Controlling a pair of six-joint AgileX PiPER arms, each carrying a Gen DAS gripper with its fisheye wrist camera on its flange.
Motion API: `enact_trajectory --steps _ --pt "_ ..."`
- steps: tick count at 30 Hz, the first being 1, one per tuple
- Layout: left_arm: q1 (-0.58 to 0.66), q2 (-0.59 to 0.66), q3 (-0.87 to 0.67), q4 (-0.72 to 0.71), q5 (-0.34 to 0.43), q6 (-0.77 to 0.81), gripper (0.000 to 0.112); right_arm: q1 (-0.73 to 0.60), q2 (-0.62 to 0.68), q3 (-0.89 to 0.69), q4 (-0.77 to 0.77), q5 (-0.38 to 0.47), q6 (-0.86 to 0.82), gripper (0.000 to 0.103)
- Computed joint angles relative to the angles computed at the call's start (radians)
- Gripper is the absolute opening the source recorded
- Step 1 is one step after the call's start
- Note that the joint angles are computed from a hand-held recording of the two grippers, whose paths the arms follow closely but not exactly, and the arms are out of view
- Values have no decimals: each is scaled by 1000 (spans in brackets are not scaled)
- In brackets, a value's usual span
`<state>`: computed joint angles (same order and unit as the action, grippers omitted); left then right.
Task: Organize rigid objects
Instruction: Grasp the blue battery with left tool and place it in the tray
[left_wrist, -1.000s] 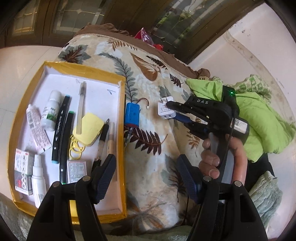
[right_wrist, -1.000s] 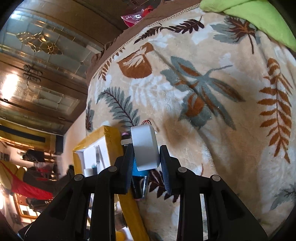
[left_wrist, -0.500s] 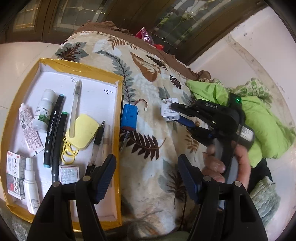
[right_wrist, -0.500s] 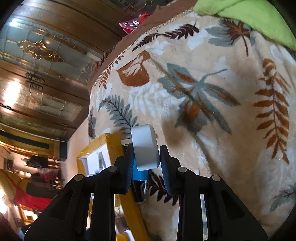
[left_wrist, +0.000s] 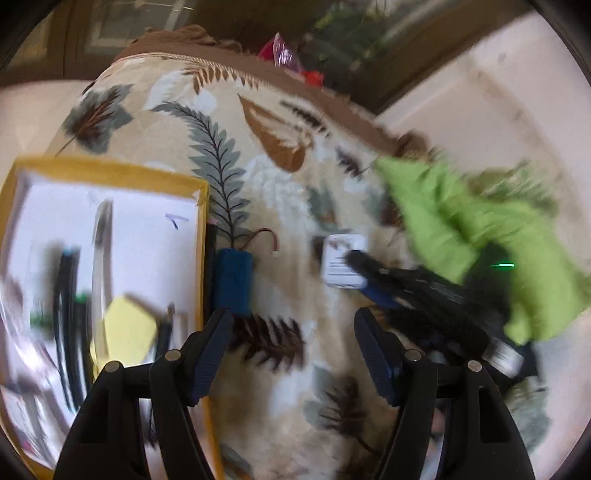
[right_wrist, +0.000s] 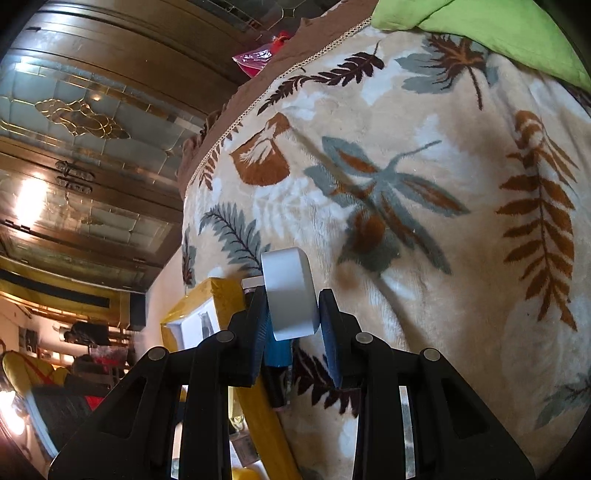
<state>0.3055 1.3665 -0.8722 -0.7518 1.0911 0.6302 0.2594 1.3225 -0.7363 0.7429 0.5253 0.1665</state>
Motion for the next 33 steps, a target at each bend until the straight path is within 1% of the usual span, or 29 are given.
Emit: enact_trajectory --steps 2,4,5,8,9,10,12,14,15,16,17,18,19,21,23,24,27,28,30,31,32,33 --pt "-92 49 -27 61 -81 -70 67 -11 7 6 39 -8 -48 27" --pt "-181 113 -62 136 -141 -124 67 -24 12 16 82 -12 -92 27" --pt "-212 134 -73 164 -158 -144 67 -33 15 23 113 -13 -121 27" --pt "-298 216 -118 280 -191 -248 66 -47 25 33 162 -13 -171 27" --pt "-314 246 -136 311 -189 -276 60 -49 29 34 178 -12 -189 27" --pt "-328 279 -156 333 -177 -296 59 -50 31 34 187 -12 -200 27" --pt "-377 298 -169 416 -197 -362 59 -49 33 34 199 -13 -216 27" --pt "-408 307 -174 460 -207 -401 59 -59 30 41 224 -12 -242 27" --pt "-420 306 -169 483 -217 -423 53 -62 30 44 232 -11 -248 27" --pt "-428 308 -169 499 -220 -447 43 -65 30 47 241 -9 -257 27" --pt "-425 304 -163 504 -215 -468 39 -67 32 47 245 -7 -261 27" --pt "-414 300 -155 484 -206 -462 37 -69 32 47 245 -3 -261 27" --pt "-418 296 -145 484 -212 -463 31 -73 30 50 255 0 -269 27" --pt "-426 288 -134 498 -226 -478 31 -79 26 53 268 0 -282 27" --pt "-397 287 -131 451 -218 -442 31 -78 32 52 275 -1 -286 27" --pt "-376 285 -128 418 -212 -416 31 -79 33 53 284 1 -294 27" --pt "-281 262 -92 281 -198 -267 30 -74 35 49 277 0 -278 27" --pt "-264 255 -82 264 -196 -250 30 -69 32 46 270 -1 -271 27" --pt "-213 246 -66 208 -170 -192 30 -47 30 36 231 -12 -228 27" --pt "-185 246 -64 187 -146 -160 30 -41 31 33 235 -12 -227 27" --pt "-152 238 -50 168 -128 -125 30 -38 31 36 273 -9 -266 27" --pt "-121 233 -47 141 -102 -95 30 -26 32 33 271 -12 -264 27"
